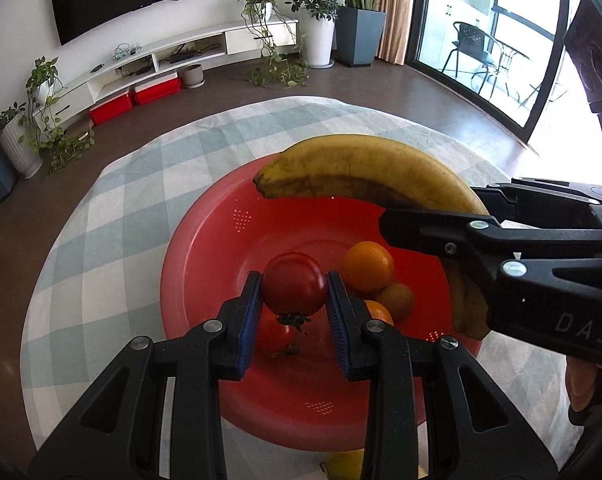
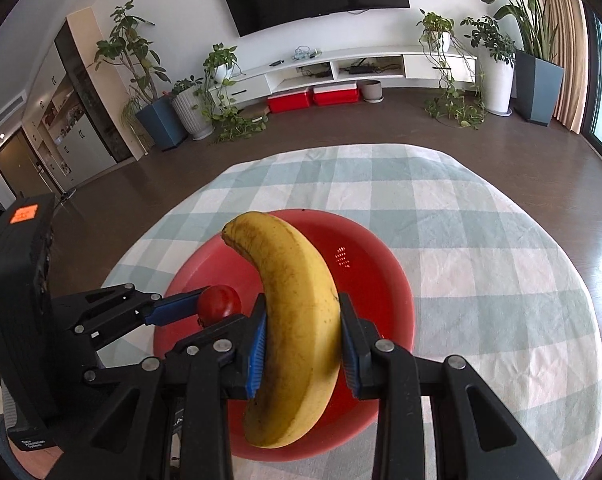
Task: Organize fruits
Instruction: 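Carry the tomato and banana into the red bowl and open both tools, then withdraw both tools from the bowl toward the remaining fruit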
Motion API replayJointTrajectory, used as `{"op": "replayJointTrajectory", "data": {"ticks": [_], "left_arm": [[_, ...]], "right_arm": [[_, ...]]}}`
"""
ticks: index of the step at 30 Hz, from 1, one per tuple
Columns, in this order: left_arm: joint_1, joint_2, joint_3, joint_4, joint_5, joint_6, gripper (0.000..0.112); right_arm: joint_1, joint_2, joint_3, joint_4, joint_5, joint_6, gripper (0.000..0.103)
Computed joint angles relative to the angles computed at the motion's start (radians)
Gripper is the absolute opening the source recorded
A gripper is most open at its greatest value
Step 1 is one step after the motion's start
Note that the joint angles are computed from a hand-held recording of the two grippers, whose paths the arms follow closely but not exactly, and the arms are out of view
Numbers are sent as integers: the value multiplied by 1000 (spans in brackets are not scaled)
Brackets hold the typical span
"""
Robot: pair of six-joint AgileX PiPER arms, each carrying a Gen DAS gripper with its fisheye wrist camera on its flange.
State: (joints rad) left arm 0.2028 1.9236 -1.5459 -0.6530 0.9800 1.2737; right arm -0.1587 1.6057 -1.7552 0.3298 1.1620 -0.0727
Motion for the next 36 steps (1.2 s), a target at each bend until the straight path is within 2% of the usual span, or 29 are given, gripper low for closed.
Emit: {"op": "replayJointTrajectory", "data": {"ticks": [7, 16, 20, 26, 29, 30, 32, 34, 36], "left_arm": [[-11, 24, 32, 6, -55, 33, 30], [-13, 11, 51, 7, -66, 45, 30], [-5, -18, 81, -2, -74, 60, 45], [22, -59, 105, -19, -52, 81, 47], [53, -115, 151, -45, -37, 125, 54], [70, -135, 166, -57, -24, 142, 61], [113, -181, 207, -86, 1, 183, 73], [167, -230, 250, -114, 36, 227, 76], [225, -273, 293, -127, 74, 269, 79]], "right_arm": [[27, 27, 25, -52, -10, 5, 35], [49, 22, 48, -75, -9, 5, 35], [61, 21, 45, -85, -6, 5, 36], [74, -15, 58, -105, -5, 0, 36], [62, -60, 70, -99, 3, -11, 37], [53, -83, 78, -93, 6, -18, 38], [27, -144, 111, -67, 2, -34, 57], [-15, -222, 161, -21, -3, -59, 70], [-68, -299, 207, 35, 6, -84, 74]]}}
